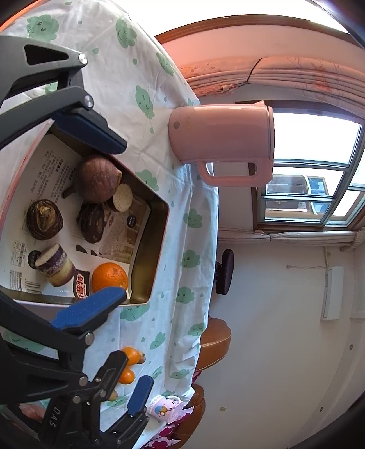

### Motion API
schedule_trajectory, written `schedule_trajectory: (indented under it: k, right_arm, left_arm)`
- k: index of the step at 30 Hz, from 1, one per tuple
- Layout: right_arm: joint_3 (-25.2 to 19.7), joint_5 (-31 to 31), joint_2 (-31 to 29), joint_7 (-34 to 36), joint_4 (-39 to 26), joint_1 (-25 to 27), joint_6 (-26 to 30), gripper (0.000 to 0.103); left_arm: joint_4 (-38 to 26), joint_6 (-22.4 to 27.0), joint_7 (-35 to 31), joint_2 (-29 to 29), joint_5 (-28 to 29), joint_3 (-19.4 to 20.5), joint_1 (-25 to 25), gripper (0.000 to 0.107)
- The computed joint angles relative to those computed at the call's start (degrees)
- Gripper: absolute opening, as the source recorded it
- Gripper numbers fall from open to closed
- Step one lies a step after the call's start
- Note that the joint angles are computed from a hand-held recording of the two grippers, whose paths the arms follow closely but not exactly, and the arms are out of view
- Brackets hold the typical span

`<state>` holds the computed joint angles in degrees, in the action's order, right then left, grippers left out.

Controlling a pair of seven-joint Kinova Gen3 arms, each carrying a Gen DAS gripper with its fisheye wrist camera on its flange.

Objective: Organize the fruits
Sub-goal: 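Move the right gripper to the small brown round fruit and grasp it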

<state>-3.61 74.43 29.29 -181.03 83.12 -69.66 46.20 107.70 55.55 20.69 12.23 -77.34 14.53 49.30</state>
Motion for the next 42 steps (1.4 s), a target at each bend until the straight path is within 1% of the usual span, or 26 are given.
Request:
schedule_trajectory:
  k: [2, 5, 8, 11, 13, 14, 15, 18, 20, 22, 24, 27, 29, 34, 37, 39, 41, 42]
  right_arm:
    - [0.24, -0.14, -2.13, -1.71, 3.13, 0.02, 1.76, 0.070]
    - [-0.89, -1.62, -4.86, -3.21, 6.84, 1.16, 5.92, 0.069]
    - [-2.74, -4.93, -6.95, -2.47, 9.19, 3.59, 9.33, 0.069]
    - [-4.29, -8.91, -8.17, -0.70, 10.23, 6.38, 10.62, 0.069]
    - [-4.96, -10.82, -8.77, 0.19, 11.04, 7.75, 10.43, 0.069]
    - [-5.26, -11.79, -8.90, 0.86, 11.16, 8.42, 10.14, 0.065]
    - [-5.47, -12.64, -9.08, 1.41, 11.38, 9.02, 9.69, 0.060]
    - [-5.82, -15.26, -9.35, 3.30, 11.67, 10.77, 7.67, 0.052]
    - [-5.72, -16.04, -9.38, 4.27, 11.54, 11.15, 6.77, 0.050]
    - [-5.83, -18.15, -9.22, 6.67, 11.03, 11.97, 5.98, 0.050]
    - [-5.69, -19.70, -9.37, 8.26, 10.97, 12.52, 4.82, 0.044]
    - [-5.76, -23.49, -9.09, 12.51, 10.19, 13.90, 3.26, 0.039]
    - [-5.33, -25.41, -8.60, 14.63, 9.35, 14.02, 3.35, 0.037]
    - [-4.20, -27.12, -8.62, 16.31, 9.27, 13.69, 2.25, 0.028]
    - [-3.65, -27.31, -8.73, 16.43, 9.31, 13.35, 2.09, 0.027]
    - [-3.10, -26.39, -8.83, 15.46, 9.44, 12.59, 2.87, 0.027]
    - [-2.45, -24.51, -9.13, 13.18, 9.95, 11.69, 4.24, 0.027]
    - [-2.31, -23.76, -9.38, 11.92, 10.31, 11.54, 4.85, 0.027]
  left_arm:
    - [-1.35, 0.72, -1.00, 0.92, 0.01, 0.36, 0.71, 0.098]
    - [-3.39, 0.46, -2.45, 2.32, -0.01, 0.38, 1.89, 0.098]
    - [-6.00, -0.76, -5.27, 3.89, 0.61, 0.06, 3.08, 0.098]
    - [-9.26, -1.16, -8.66, 6.01, 1.22, -0.71, 4.95, 0.098]
    - [-11.25, -2.55, -11.17, 7.15, 1.91, -1.38, 5.84, 0.098]
    - [-12.26, -3.04, -12.28, 7.79, 2.12, -1.82, 6.38, 0.098]
    - [-13.35, -3.22, -13.36, 8.52, 2.25, -2.31, 7.03, 0.098]
    - [-16.89, -3.28, -17.26, 10.81, 3.56, -3.79, 8.58, 0.098]
    - [-18.56, -4.19, -19.36, 11.72, 5.22, -4.71, 8.88, 0.098]
    - [-19.66, -5.24, -20.87, 12.29, 6.83, -5.68, 9.15, 0.098]
    - [-20.57, -6.01, -22.08, 12.85, 8.17, -6.75, 9.62, 0.098]
    - [-21.63, -7.26, -23.89, 13.48, 10.35, -8.12, 10.04, 0.098]
    - [-21.93, -8.03, -24.50, 13.71, 11.30, -8.97, 10.47, 0.098]
    - [-23.32, -9.11, -26.38, 14.48, 13.08, -10.35, 11.30, 0.098]
    - [-24.59, -10.39, -28.47, 15.05, 14.48, -10.72, 11.29, 0.097]
    - [-25.62, -11.22, -30.04, 15.54, 15.71, -11.04, 11.25, 0.095]
    - [-26.90, -12.40, -32.69, 16.06, 18.00, -10.89, 10.61, 0.088]
    - [-27.63, -13.05, -34.18, 16.32, 19.49, -10.81, 10.23, 0.086]
